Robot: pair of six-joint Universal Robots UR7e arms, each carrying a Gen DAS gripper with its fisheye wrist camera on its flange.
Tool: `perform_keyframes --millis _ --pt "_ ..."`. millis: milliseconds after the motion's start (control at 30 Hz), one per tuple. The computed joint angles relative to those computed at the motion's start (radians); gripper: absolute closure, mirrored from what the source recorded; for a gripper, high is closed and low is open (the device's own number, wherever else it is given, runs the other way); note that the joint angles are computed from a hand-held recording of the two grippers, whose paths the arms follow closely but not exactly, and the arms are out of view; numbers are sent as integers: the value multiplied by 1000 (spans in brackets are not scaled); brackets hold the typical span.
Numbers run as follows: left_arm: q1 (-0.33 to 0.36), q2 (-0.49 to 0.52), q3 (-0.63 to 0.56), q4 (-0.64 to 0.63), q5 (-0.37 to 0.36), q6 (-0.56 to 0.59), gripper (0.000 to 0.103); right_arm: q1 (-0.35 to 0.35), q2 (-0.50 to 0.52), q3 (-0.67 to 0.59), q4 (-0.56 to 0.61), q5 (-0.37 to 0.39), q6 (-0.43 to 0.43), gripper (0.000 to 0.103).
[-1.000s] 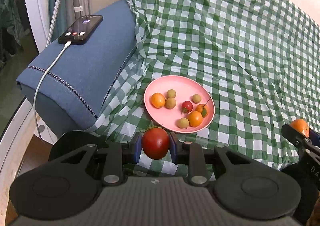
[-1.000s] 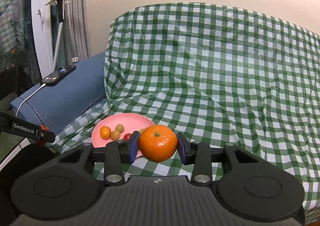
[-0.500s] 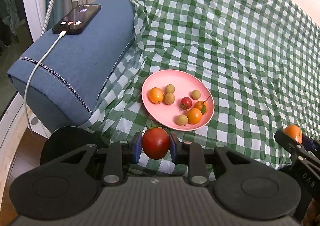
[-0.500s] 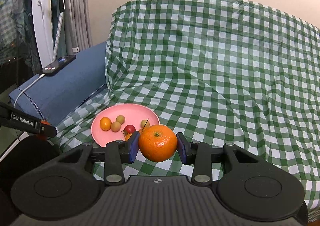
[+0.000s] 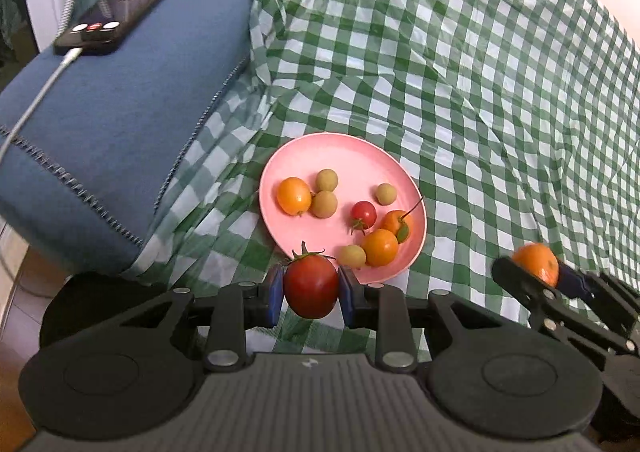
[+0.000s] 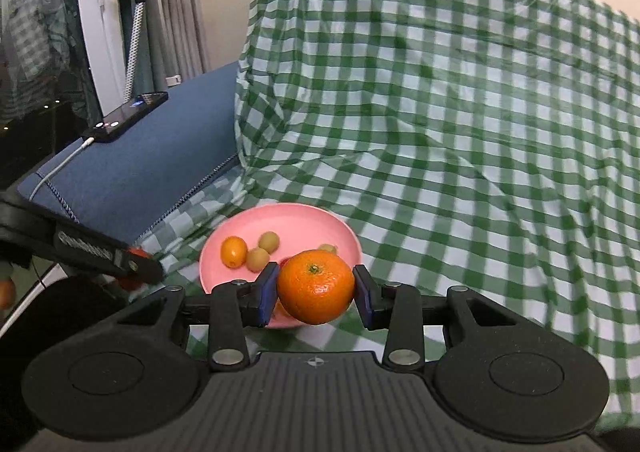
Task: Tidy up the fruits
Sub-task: 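Carry the tomato and mandarin over the pink plate with both grippers, then open both grippers to drop the fruits onto the pink plate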
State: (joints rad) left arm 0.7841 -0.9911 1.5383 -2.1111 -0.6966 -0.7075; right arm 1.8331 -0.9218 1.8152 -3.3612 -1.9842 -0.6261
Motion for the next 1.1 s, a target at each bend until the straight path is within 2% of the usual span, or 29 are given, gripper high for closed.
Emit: perform_keyframes --millis 233,433,633,833,867,900,933,967,1000,1067,1100 --pt "56 88 -106 22 -26 61 71 -26 83 -138 88 25 6 62" --pt "103 157 -193 59 -46 98 71 -54 161 -267 194 44 68 62" --pt "142 215 -262 89 -76 118 71 -69 233 -359 227 25 42 62" --pt "166 262 -322 97 -67 169 71 -82 279 -430 286 13 84 61" --pt "165 265 -325 85 -58 189 66 -85 278 -437 299 26 109 56" --pt "164 266 -327 66 -50 216 46 -88 275 -440 304 47 137 52" --pt "159 265 -326 46 -35 242 33 -90 273 -446 306 64 158 44" --pt "153 260 -316 16 -9 266 9 -91 272 -452 296 75 173 36" --pt "143 249 -292 -38 29 291 0 -90 272 -458 286 79 185 33" --pt "126 225 -240 -136 79 342 0 -86 264 -461 272 73 197 27" --pt "120 214 -228 -133 87 348 0 -83 255 -453 262 65 200 24"
